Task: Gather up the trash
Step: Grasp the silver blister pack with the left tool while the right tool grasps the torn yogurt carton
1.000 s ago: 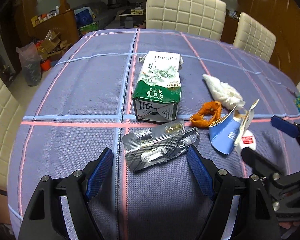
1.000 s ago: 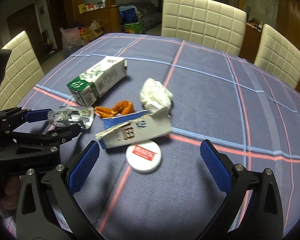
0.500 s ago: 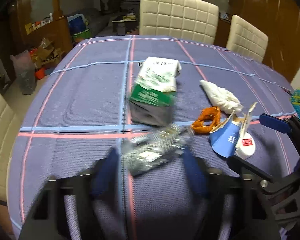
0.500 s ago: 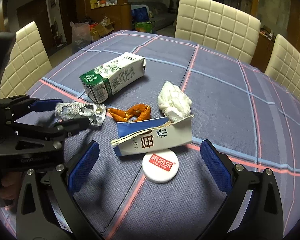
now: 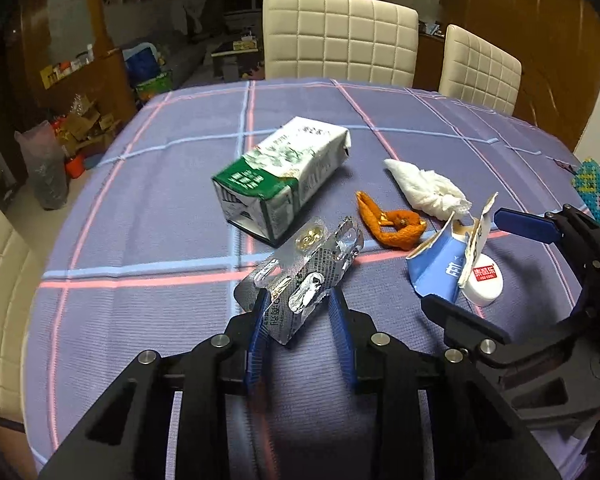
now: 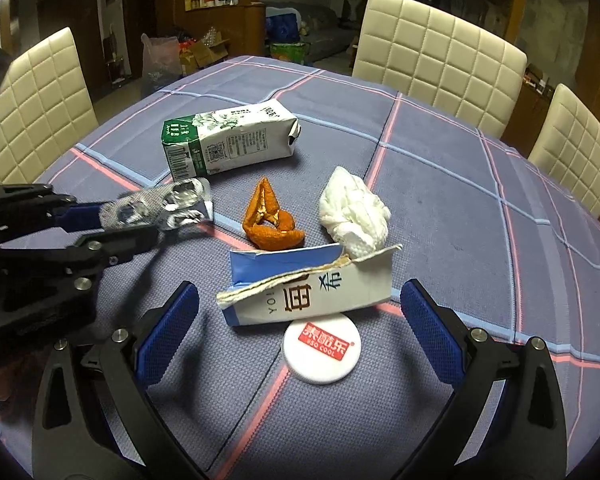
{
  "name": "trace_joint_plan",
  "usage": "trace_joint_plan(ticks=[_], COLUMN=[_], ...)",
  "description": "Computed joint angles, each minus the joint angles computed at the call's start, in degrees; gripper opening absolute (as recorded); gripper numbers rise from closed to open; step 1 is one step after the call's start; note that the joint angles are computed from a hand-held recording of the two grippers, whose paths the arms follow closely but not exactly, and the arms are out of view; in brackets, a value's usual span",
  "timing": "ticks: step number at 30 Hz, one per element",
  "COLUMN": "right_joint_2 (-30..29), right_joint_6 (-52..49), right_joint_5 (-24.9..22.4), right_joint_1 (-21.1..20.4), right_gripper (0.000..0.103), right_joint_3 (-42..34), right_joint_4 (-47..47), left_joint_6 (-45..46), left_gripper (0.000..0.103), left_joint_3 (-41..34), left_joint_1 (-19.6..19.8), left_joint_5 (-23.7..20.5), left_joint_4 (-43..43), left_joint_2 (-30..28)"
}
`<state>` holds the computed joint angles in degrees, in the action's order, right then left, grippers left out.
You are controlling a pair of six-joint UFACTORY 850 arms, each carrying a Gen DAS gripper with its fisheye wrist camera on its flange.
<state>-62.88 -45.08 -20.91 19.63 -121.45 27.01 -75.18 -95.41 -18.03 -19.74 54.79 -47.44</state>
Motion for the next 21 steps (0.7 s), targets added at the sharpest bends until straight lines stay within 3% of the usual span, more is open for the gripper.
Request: trace_joint_plan(ticks=[5,6,7,11,21], right_joint_2=[-1.70,-1.86,-1.89,0.44,7.67], right_joint_6=[4.41,4.80,5.82,3.94,-8.24], right_joint_5=[-0.73,-0.84,-0.76,3.24,8.22], right_joint_1=[0.41,0.47,0.58,0.87,1.51], right_gripper=[0.098,0.088,0.087,0.087,0.087], right_joint_3=[-2.51,-2.70,-2.65,1.60,11.68], right_joint_4=[-4.73,-5.27,-6.64,-5.75,4.98], left_joint_6=[-1.07,-0.99,-0.75,0.27,-8.66], left_gripper=[0.030,0.030,0.030,0.030,0.030], left_joint_3=[0.25,0.21,0.14,-0.01,5.50], left_joint_1=[0.06,0.06,0.07,0.12,-1.28], left_joint_5=[-0.23,-0.35,-0.41,-0.82,-1.96], left_joint_4=[1.00,1.01,0.83,-0.25,9.14], left_joint_2=[0.23,0.21,0.17,0.13,4.43])
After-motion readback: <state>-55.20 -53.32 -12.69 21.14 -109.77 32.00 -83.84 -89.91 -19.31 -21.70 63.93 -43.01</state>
